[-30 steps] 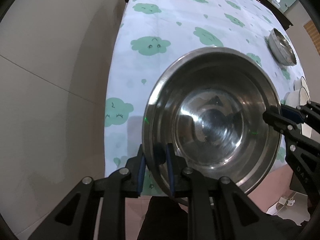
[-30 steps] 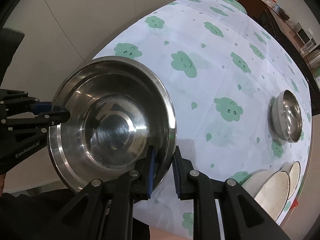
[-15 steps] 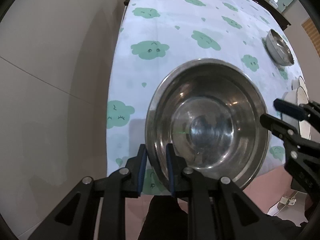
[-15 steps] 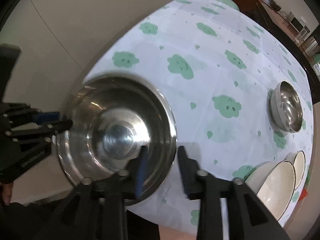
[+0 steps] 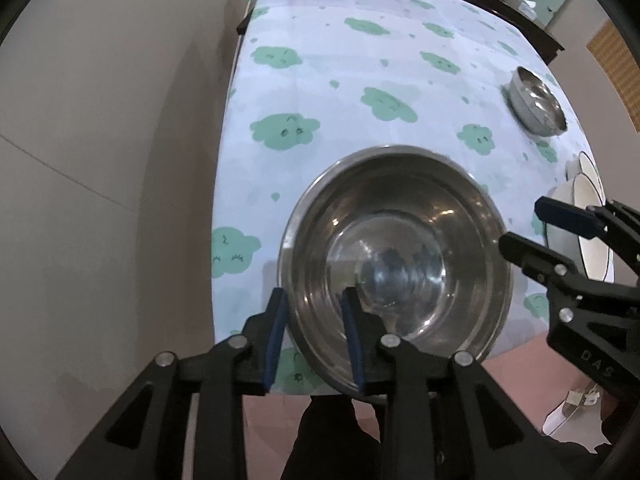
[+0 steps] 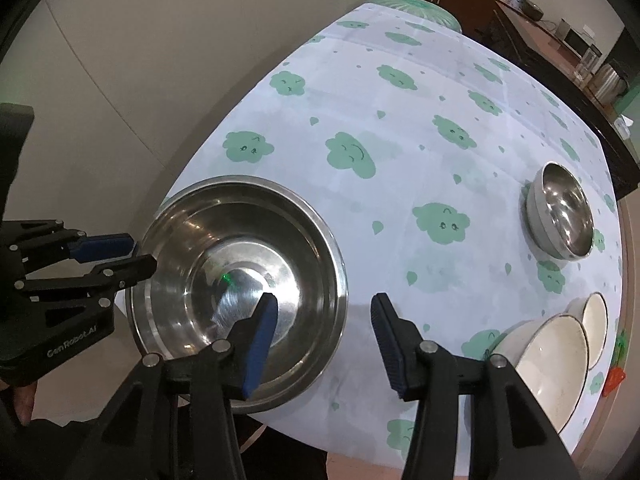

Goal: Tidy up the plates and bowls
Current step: 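Lower the nested bowls onto the cloth and open both grippers, then move both grippers toward the smaller stainless steel bowl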

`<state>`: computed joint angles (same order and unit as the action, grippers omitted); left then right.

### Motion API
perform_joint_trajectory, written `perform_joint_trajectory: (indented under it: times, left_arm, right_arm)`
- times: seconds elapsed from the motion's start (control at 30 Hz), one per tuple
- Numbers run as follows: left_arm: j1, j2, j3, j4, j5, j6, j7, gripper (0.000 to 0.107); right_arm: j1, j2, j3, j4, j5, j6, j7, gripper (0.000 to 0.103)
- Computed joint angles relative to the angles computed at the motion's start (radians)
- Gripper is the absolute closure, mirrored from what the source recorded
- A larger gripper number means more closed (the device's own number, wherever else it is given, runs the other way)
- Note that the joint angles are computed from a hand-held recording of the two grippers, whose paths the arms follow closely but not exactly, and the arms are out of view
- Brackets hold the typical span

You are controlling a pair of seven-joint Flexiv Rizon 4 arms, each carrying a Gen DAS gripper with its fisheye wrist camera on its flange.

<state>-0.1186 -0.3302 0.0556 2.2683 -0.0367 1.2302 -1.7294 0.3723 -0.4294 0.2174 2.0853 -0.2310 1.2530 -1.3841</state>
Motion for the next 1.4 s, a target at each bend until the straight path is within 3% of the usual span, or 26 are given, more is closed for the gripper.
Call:
perform_joint_trajectory:
  times: [0.2,0.33,0.57,1.0,1.4]
  left_arm:
    - [0.001,0.017,-0.007,0.006,-0.002,0.006,0.025,0.074]
    - [-0.006,0.023,0.008,0.004,0.017,0.024,0.010,0.059]
    - [-0.013,0.027,0.020,-0.014,0.052,0.016,0.000,0.053]
    - [-0.047,0.004,0.026,-0.103,0.121,-0.039,-0.063,0.052]
    - [-0.112,-0.091,0.000,-0.277,0.159,-0.142,-0.099,0.051]
  right_arm:
    - [0.019,0.012,-0.027,0.022,-0.021,0.022,0.047,0.051]
    - [0.017,0.015,-0.028,0.024,-0.029,0.029,0.064,0.051]
    - [0.013,0.016,-0.034,0.020,-0.040,0.032,0.083,0.051]
    - [-0.053,0.015,-0.009,0.021,0.020,0.066,0.056,0.051]
    - [-0.161,0.007,0.014,0.005,0.121,0.064,-0.042,0.051]
